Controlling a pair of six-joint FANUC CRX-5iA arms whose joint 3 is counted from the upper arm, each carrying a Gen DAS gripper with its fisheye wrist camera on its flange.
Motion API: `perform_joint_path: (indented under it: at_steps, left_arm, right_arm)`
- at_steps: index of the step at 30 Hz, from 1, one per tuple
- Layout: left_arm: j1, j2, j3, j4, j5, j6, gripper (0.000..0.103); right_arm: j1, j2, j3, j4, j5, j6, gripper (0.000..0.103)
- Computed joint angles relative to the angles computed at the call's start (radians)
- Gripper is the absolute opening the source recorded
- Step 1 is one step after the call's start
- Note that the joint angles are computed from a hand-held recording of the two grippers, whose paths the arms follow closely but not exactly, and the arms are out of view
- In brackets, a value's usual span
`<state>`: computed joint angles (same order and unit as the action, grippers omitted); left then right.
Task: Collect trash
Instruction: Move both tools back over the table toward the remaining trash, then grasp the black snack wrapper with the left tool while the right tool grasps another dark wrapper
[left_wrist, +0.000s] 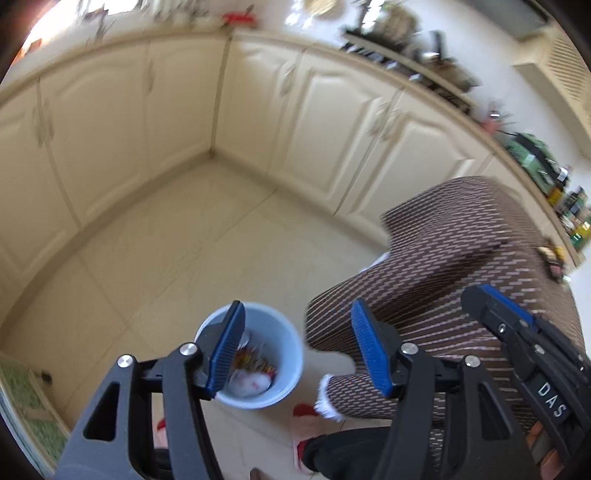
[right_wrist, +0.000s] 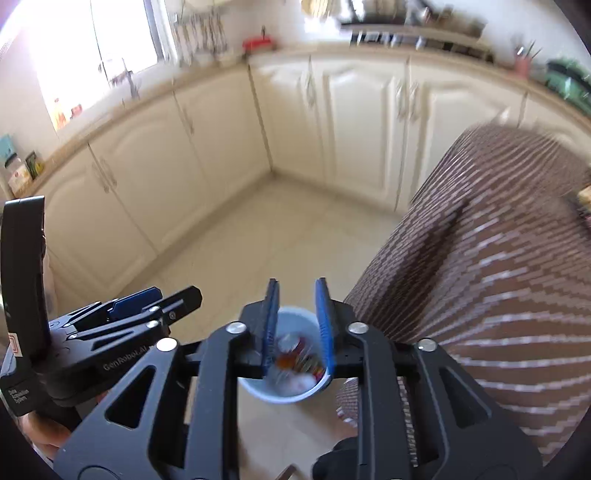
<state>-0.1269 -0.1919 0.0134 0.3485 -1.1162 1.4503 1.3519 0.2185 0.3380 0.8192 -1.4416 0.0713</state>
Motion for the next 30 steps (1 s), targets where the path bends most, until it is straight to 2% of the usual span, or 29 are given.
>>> perform_joint_path:
  at_steps: [1, 2, 5, 10, 14, 19, 24, 28, 30]
  left_arm:
    - [-0.022, -0.006, 0.014, -0.002, 0.005, 0.005, 0.062]
    - [-0.052, -0.008, 0.037, -0.001, 0.009, 0.005, 0.063]
    - [-0.145, 0.008, 0.105, -0.012, 0.016, 0.012, 0.066]
    - [-0.312, 0.082, 0.240, -0.043, 0.008, 0.036, 0.070]
    - [-0.442, 0.182, 0.378, -0.084, -0.022, 0.047, 0.073]
    - [-0.554, 0.338, 0.567, -0.121, -0.092, 0.091, 0.073]
    - [-0.605, 0.461, 0.708, -0.146, -0.149, 0.130, 0.073]
    - [-0.633, 0.589, 0.883, -0.198, -0.240, 0.182, 0.073]
    - [-0.636, 0.623, 0.932, -0.217, -0.272, 0.192, 0.073]
  right_arm:
    - [0.016, -0.015, -0.011, 0.031, -0.023, -0.014, 0.036]
    - [0.034, -0.033, -0.023, 0.066, -0.054, -0.029, 0.048]
    - [0.092, -0.092, -0.067, 0.166, -0.162, -0.081, 0.049]
    - [0.171, -0.197, -0.159, 0.264, -0.331, -0.155, 0.050]
    - [0.227, -0.288, -0.235, 0.286, -0.485, -0.230, 0.051]
    - [0.293, -0.402, -0.333, 0.266, -0.628, -0.341, 0.052]
    - [0.315, -0.493, -0.410, 0.213, -0.665, -0.410, 0.052]
    - [0.290, -0.540, -0.441, 0.173, -0.642, -0.399, 0.052]
    - [0.265, -0.558, -0.449, 0.161, -0.607, -0.380, 0.052]
